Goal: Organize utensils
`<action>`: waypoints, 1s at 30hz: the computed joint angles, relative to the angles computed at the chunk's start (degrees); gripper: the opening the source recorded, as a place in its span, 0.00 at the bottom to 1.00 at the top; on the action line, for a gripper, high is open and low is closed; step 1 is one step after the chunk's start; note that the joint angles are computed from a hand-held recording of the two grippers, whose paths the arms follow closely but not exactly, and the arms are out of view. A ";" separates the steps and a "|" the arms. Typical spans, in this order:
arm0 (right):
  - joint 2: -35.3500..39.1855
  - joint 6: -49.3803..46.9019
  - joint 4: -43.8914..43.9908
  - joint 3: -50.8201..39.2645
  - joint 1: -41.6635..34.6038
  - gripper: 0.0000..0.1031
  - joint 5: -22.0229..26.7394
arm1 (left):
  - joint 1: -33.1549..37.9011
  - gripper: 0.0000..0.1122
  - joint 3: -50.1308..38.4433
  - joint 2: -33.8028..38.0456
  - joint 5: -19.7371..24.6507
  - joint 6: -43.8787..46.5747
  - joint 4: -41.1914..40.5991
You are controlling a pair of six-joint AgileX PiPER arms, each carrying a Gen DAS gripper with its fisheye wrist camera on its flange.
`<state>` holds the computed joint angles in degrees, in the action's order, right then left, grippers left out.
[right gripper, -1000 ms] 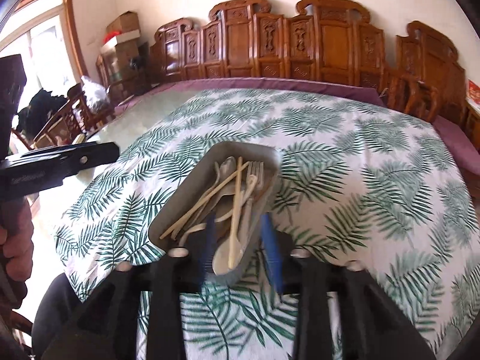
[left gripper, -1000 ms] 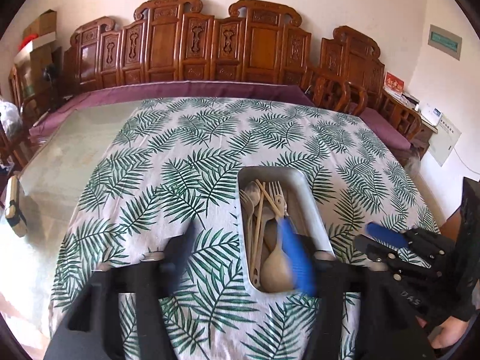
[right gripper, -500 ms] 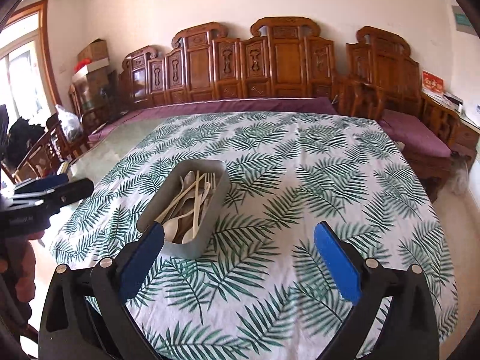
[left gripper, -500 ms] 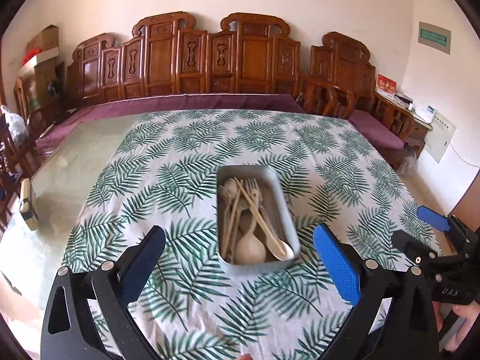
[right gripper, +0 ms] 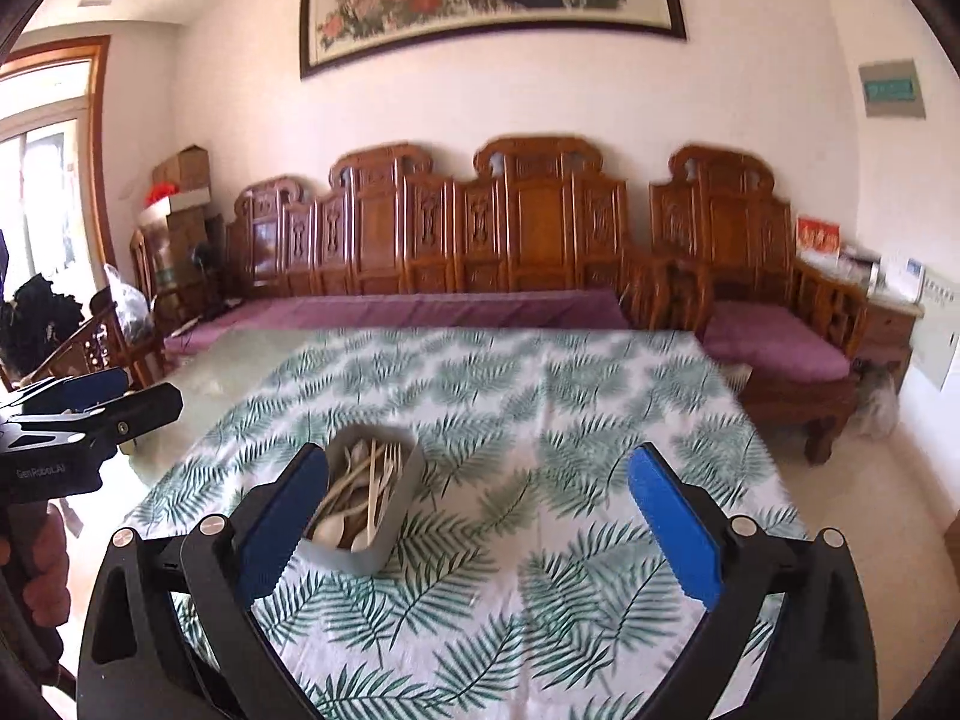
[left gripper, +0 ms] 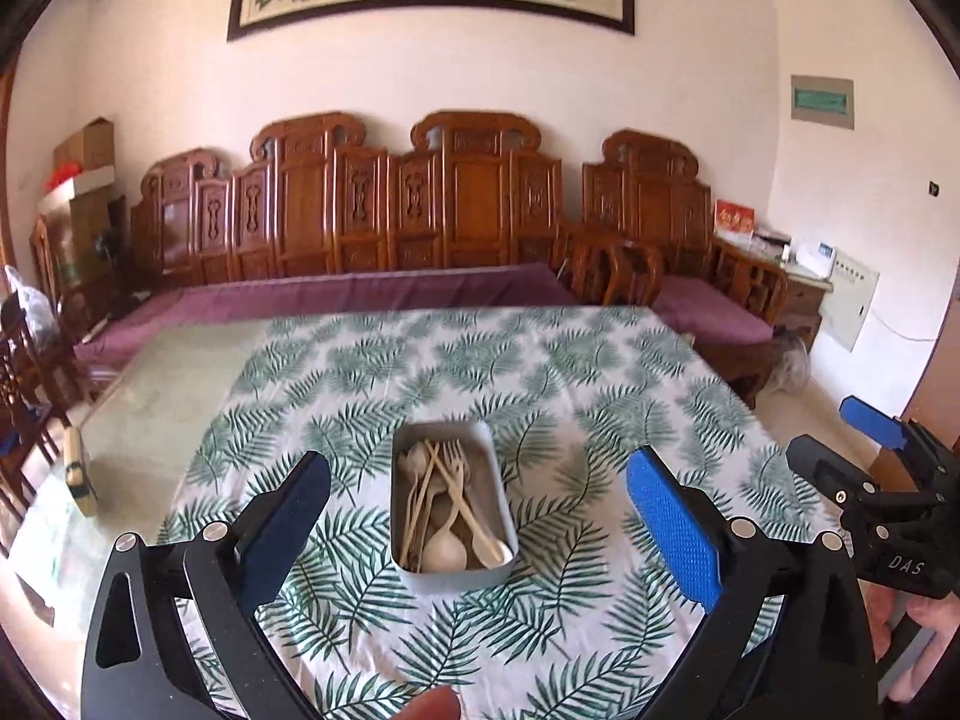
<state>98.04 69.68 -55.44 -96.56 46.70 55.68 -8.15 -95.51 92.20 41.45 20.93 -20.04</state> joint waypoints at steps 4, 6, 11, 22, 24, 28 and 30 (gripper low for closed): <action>-1.50 -0.06 -3.37 -0.98 2.21 0.98 2.34 | -0.22 0.85 0.93 -2.76 -0.46 -0.71 0.18; -1.89 -0.33 -4.06 -1.55 2.84 0.98 2.96 | -0.19 0.85 1.93 -3.97 -1.41 -0.57 -0.37; -2.90 0.27 -5.02 -1.34 3.65 0.98 3.43 | -0.11 0.85 3.19 -5.60 -2.49 -1.07 -0.10; -3.37 1.21 -5.32 -0.86 3.48 0.98 3.33 | -0.91 0.85 3.62 -5.79 -3.00 -3.01 2.78; -3.36 1.55 -5.47 -0.72 3.49 0.98 3.31 | -0.95 0.85 3.74 -5.85 -3.08 -3.13 2.95; -3.34 1.88 -5.51 -0.57 3.59 0.98 3.33 | -0.88 0.85 3.83 -5.91 -3.08 -2.83 2.89; -3.39 1.91 -5.61 -0.49 3.59 0.98 3.34 | -0.71 0.85 3.99 -5.98 -3.09 -2.63 2.68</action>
